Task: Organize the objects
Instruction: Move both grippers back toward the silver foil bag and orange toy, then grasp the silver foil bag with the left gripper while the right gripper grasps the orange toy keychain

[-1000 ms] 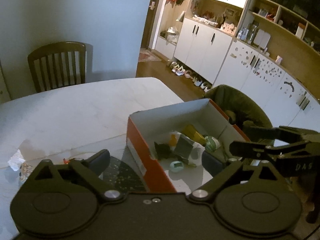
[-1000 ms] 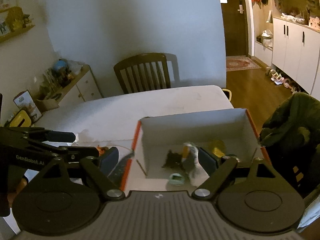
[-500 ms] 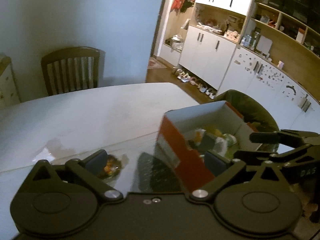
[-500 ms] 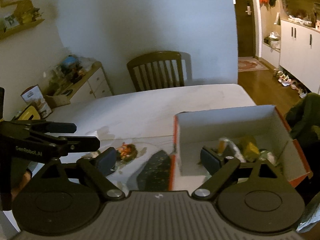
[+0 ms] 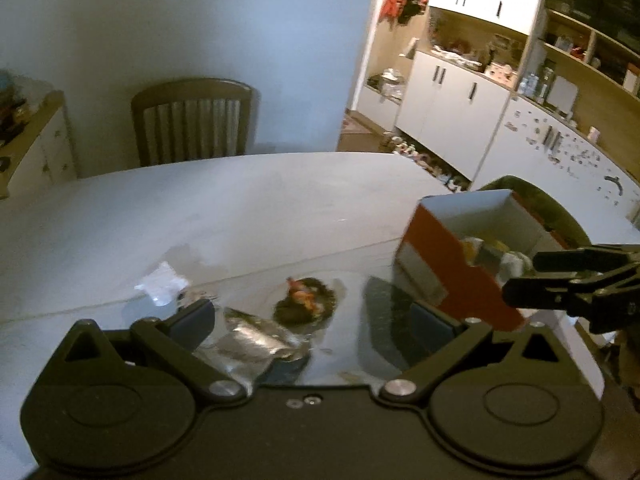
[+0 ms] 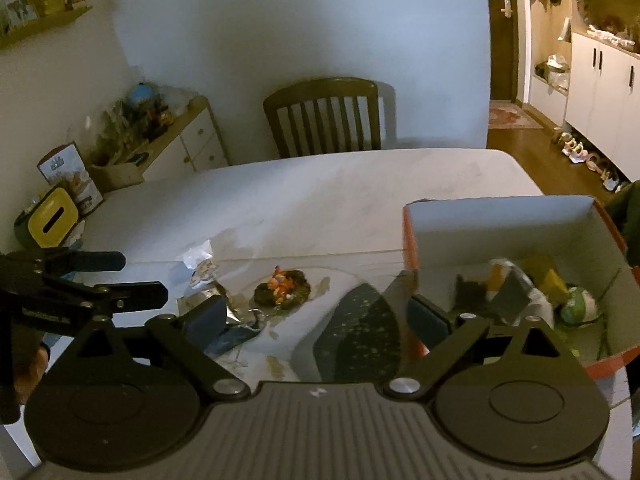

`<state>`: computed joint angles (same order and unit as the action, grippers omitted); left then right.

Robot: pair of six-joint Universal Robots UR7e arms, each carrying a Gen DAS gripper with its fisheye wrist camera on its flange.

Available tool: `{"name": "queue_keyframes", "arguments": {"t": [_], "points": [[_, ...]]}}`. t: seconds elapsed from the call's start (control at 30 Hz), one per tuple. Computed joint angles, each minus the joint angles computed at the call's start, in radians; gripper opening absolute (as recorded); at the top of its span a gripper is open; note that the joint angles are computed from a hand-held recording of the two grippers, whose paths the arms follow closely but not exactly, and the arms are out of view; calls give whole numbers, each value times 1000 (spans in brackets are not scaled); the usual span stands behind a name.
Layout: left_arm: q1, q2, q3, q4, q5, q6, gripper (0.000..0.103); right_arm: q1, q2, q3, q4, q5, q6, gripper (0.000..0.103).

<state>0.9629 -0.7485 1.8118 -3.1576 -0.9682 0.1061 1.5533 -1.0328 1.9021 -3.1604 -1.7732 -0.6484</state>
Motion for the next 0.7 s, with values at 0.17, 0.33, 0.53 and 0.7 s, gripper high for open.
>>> {"name": "queue_keyframes", "arguments": {"t": [0.17, 0.33, 0.53, 0.7], "points": [[58, -9, -2, 51, -86, -23, 103, 21, 67, -48, 13, -40, 18, 97], [106, 8, -12, 42, -144, -20, 103, 40, 142, -111, 27, -80, 23, 97], [124, 48, -37, 17, -106, 54, 102, 51, 225, -189, 60, -120, 3, 97], [140, 82, -66, -15, -82, 135, 100, 53, 296, -273, 103, -156, 13, 97]]}}
